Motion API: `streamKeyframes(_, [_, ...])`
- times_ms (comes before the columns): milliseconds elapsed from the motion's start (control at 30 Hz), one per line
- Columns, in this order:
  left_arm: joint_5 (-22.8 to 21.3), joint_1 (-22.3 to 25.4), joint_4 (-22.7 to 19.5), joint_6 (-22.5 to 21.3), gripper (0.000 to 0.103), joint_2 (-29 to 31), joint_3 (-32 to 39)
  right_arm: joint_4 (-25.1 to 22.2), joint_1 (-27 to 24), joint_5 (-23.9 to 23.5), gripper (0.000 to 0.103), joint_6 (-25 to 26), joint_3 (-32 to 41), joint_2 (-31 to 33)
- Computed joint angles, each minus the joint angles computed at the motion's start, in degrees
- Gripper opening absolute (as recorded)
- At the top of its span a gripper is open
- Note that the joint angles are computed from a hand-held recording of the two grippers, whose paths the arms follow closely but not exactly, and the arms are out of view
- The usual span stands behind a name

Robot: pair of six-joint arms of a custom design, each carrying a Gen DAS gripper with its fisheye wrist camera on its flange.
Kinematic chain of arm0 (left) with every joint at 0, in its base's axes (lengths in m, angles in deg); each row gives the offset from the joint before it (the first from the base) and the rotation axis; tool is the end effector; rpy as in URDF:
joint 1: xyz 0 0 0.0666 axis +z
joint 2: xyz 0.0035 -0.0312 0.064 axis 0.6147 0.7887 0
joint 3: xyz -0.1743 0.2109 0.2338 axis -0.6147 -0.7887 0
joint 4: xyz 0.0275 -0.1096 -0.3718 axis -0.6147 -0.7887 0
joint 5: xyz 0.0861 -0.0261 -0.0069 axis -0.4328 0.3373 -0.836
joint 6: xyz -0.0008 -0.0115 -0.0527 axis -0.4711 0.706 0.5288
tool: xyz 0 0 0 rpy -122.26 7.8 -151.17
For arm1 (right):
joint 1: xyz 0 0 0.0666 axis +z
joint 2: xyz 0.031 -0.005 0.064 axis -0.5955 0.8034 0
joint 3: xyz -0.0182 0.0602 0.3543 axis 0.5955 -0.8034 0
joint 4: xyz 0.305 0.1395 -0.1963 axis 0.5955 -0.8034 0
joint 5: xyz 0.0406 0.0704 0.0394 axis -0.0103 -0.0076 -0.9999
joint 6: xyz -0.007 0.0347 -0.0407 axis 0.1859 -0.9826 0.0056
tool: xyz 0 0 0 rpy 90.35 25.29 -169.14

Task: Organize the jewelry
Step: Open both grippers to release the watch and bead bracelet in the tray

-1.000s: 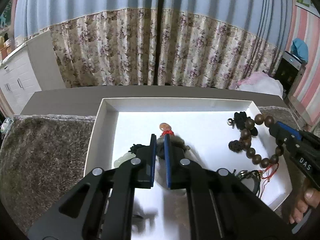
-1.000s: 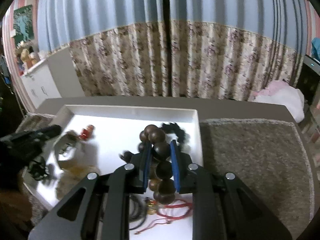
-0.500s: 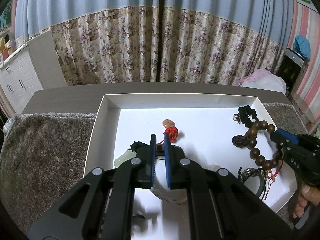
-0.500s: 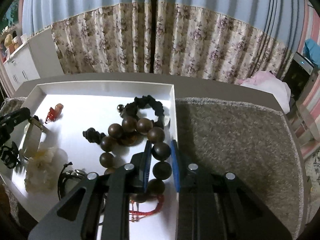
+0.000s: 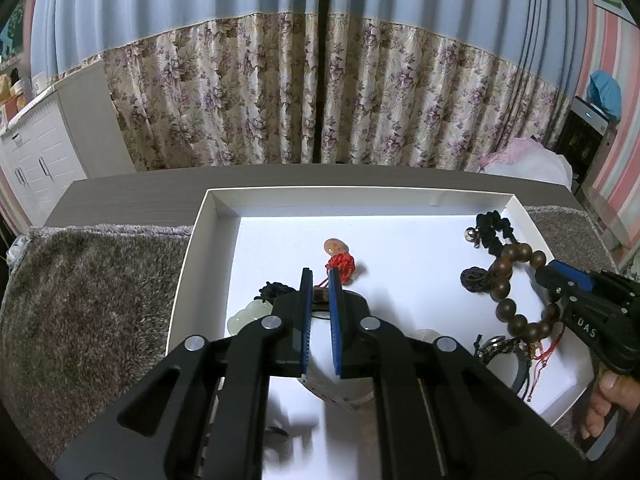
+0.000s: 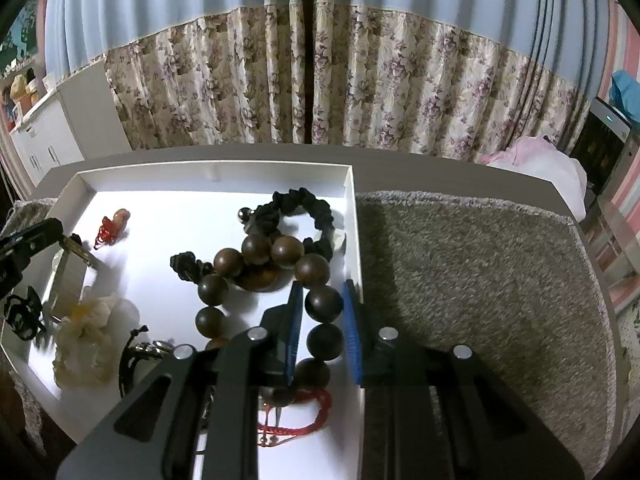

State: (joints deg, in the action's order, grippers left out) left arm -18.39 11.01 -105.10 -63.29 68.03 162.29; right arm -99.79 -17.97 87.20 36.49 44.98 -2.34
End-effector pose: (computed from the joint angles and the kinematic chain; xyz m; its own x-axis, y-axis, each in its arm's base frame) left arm 0.5190 -0.2621 0.5058 -0.6705 0.1930 -0.7163 0.3345 0.9405 -0.0597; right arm 0.4399 0.1326 0.5080 -0.7057 0.2120 -0.6760 0.2882 0.9576 -0.0006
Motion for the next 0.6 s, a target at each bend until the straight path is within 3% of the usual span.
streamKeyframes(67, [-0.07, 0.05, 0.29, -0.17, 0.006, -0.05, -0.04, 0.17, 0.28, 0.44, 0.022, -0.25, 0.22, 0.20])
streamKeyframes(167, [-0.01, 0.09, 0.71, -0.38, 0.006, -0.35, -0.56, 0.60, 0.53, -0.34, 0.032, -0.40, 0.62, 0.05])
streamKeyframes(400, [-0.30, -0.03, 0.94, -0.09, 0.014, -0.89, 0.04, 1.56, 0.89, 0.00, 0.033, 0.13, 1.57, -1.21])
streamKeyframes(600, [-1.65, -0.88, 2.40, -0.51, 0.031, -3.51, -0.07, 1.88, 2.39, 2.83, 0.041, 0.96, 4.33, -2.23])
